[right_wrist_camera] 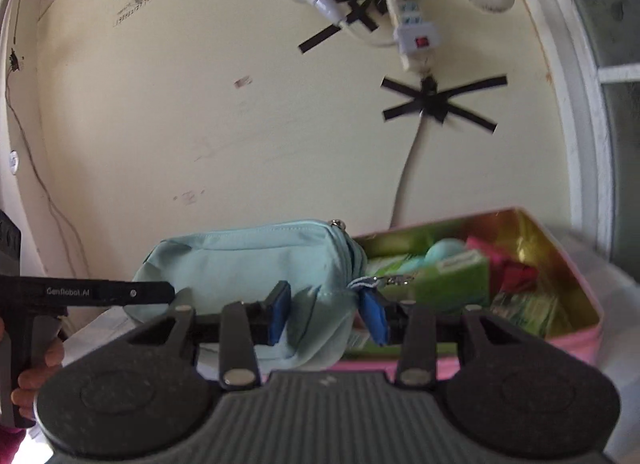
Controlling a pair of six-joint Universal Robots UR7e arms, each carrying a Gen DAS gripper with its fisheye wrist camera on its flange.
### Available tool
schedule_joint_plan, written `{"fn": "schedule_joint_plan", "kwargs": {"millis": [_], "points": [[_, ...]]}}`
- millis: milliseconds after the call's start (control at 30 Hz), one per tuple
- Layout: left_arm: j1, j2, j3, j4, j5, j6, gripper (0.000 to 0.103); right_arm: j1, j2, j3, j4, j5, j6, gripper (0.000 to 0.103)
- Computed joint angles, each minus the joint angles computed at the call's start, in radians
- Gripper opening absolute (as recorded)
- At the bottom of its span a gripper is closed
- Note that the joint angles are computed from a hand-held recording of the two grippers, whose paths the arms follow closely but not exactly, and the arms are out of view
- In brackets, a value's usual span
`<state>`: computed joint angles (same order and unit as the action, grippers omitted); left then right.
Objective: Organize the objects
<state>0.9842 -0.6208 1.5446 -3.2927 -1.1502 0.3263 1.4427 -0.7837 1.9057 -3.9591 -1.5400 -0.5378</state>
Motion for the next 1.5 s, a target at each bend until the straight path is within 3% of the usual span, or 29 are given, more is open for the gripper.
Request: {"fn": "schedule_joint_plan", "kwargs": {"millis": [167, 333, 467, 533, 667, 800, 900, 967, 1067, 1200, 1500], "points": [[0.006, 0.178, -0.324, 0.253, 0.005, -0.084, 0.060, -0.008, -0.039, -0.214, 0.270, -0.105, 0.036, 0.038], [0.026, 0.352, -0.663, 0.557, 0.017, -0.162, 0.060, -0.042, -0.001, -0.449, 0.567, -0.184, 0.127, 0.038], [0.033, 0.456, -0.843, 0.646, 0.045, -0.182, 0.062, -0.058, 0.068, -0.607, 0.712, -0.234, 0.154, 0.038], [0.037, 0.502, -0.926, 0.684, 0.071, -0.197, 0.069, -0.063, 0.102, -0.681, 0.791, -0.259, 0.174, 0.038], [0.029, 0.586, -1.059, 0.749, 0.157, -0.142, 0.075, -0.073, 0.138, -0.784, 0.921, -0.243, 0.236, 0.040], [0.010, 0.572, -0.995, 0.658, 0.198, -0.068, 0.076, -0.053, 0.189, -0.851, 0.948, -0.329, 0.205, 0.051], [-0.006, 0.518, -0.873, 0.579, 0.220, -0.036, 0.076, -0.054, 0.174, -0.804, 0.877, -0.299, 0.221, 0.058], [-0.017, 0.477, -0.784, 0.495, 0.225, 0.001, 0.076, -0.057, 0.145, -0.725, 0.742, -0.263, 0.249, 0.070], [-0.039, 0.416, -0.629, 0.328, 0.238, 0.069, 0.076, -0.050, 0.100, -0.589, 0.529, -0.237, 0.228, 0.071], [-0.067, 0.358, -0.482, 0.176, 0.264, 0.130, 0.076, -0.032, 0.051, -0.415, 0.337, -0.231, 0.141, 0.071], [-0.098, 0.247, -0.236, 0.041, 0.276, 0.122, 0.079, -0.006, 0.004, -0.161, 0.139, -0.228, 0.088, 0.071]]}}
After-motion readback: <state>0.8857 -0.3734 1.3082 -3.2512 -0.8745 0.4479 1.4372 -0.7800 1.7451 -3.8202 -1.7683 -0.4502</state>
